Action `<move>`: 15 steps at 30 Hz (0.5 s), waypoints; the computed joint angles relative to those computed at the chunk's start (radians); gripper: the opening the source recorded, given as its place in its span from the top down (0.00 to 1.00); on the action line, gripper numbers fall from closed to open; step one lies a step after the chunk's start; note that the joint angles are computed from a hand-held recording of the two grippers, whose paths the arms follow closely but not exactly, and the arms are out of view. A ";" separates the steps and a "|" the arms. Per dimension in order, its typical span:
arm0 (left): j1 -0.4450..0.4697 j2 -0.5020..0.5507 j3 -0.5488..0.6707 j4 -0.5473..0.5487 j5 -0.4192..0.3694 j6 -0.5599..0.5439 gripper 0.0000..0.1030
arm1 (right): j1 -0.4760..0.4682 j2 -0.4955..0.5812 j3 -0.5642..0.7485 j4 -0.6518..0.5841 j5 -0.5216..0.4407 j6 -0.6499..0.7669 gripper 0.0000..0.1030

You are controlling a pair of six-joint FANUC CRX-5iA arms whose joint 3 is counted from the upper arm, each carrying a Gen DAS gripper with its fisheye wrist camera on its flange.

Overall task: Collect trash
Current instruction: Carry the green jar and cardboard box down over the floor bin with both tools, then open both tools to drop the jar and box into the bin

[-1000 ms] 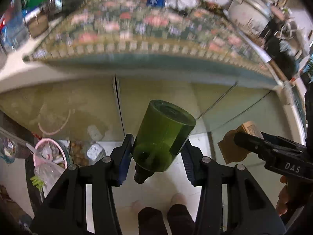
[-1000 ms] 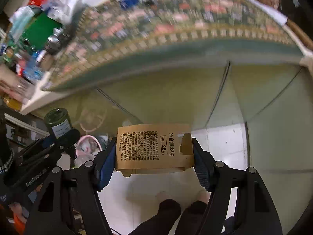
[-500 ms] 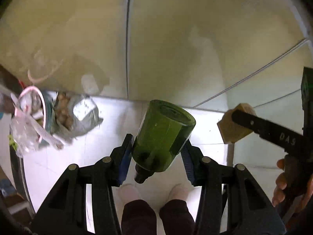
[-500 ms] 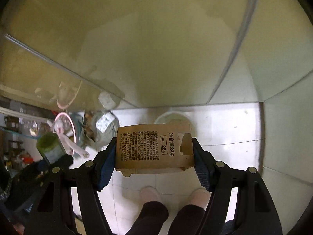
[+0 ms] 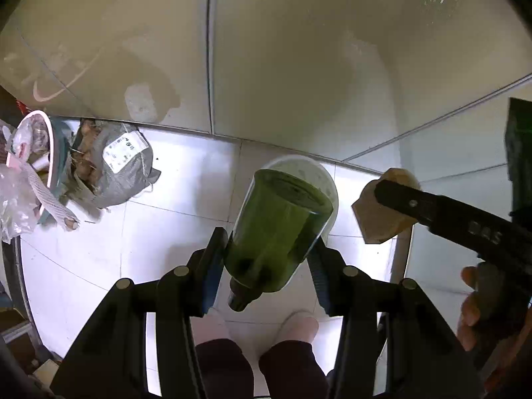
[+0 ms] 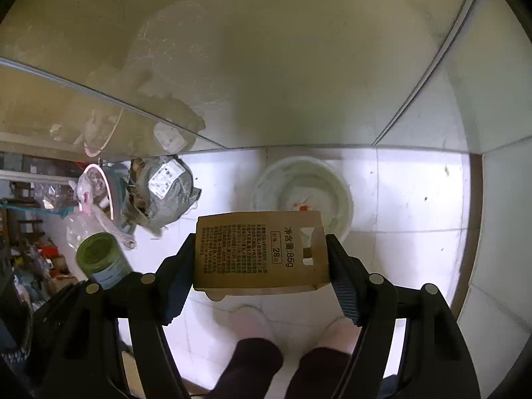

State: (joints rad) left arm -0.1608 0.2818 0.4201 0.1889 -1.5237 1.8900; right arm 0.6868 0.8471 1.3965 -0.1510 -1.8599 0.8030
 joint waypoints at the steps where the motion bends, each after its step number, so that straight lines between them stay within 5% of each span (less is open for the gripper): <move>1: -0.004 0.006 0.005 -0.001 0.001 0.003 0.55 | 0.002 -0.005 -0.012 0.012 0.011 0.015 0.32; 7: -0.003 0.017 0.002 0.012 0.018 0.015 0.55 | 0.009 -0.068 -0.131 0.061 0.118 0.105 0.23; 15: -0.015 0.053 0.005 0.037 0.035 0.004 0.55 | 0.020 -0.095 -0.181 0.103 0.127 0.104 0.23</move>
